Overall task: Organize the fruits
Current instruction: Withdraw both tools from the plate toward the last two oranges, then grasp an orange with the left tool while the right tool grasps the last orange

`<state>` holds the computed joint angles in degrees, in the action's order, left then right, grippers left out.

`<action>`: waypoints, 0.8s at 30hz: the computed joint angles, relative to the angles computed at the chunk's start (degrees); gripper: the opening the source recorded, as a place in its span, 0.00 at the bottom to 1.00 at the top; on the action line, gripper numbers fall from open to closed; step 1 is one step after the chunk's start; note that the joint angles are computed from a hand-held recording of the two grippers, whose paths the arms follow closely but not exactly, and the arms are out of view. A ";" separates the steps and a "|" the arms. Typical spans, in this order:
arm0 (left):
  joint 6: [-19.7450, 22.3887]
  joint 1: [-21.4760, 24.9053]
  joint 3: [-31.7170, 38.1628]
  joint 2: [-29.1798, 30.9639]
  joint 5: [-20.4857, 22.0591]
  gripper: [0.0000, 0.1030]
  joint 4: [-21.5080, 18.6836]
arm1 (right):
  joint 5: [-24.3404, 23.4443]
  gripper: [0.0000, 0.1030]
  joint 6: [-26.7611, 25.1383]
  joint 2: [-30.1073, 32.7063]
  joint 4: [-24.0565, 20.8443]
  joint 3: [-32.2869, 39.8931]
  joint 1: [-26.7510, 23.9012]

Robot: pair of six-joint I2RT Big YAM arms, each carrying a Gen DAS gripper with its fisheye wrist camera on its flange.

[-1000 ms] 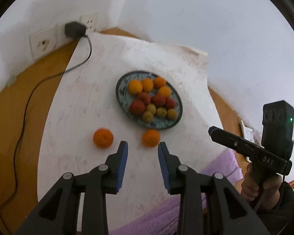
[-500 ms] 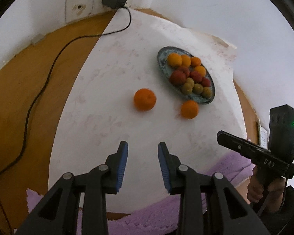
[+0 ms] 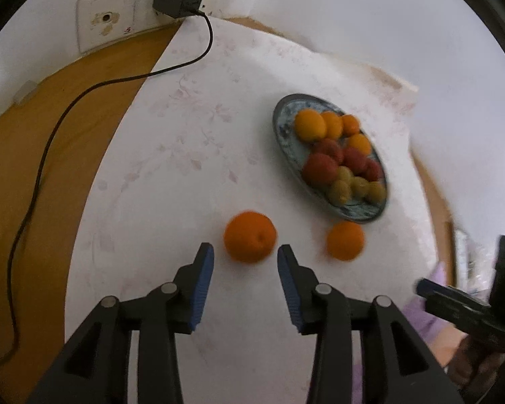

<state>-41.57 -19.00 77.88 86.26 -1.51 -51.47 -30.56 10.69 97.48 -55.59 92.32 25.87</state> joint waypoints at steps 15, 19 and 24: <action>-0.81 0.00 -0.02 1.30 0.12 0.34 1.93 | 5.13 0.45 -2.17 7.07 -3.31 8.70 4.03; -1.06 -0.69 0.75 1.61 -0.30 0.34 0.19 | 11.00 0.46 -2.90 9.29 -2.97 11.51 6.14; -1.37 -1.51 -0.06 0.89 0.31 0.34 0.14 | 12.06 0.46 -2.77 11.56 -3.73 14.19 7.04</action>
<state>-42.94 -20.51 77.82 87.15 -1.20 -51.33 -18.50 7.92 109.04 -59.31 106.50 32.92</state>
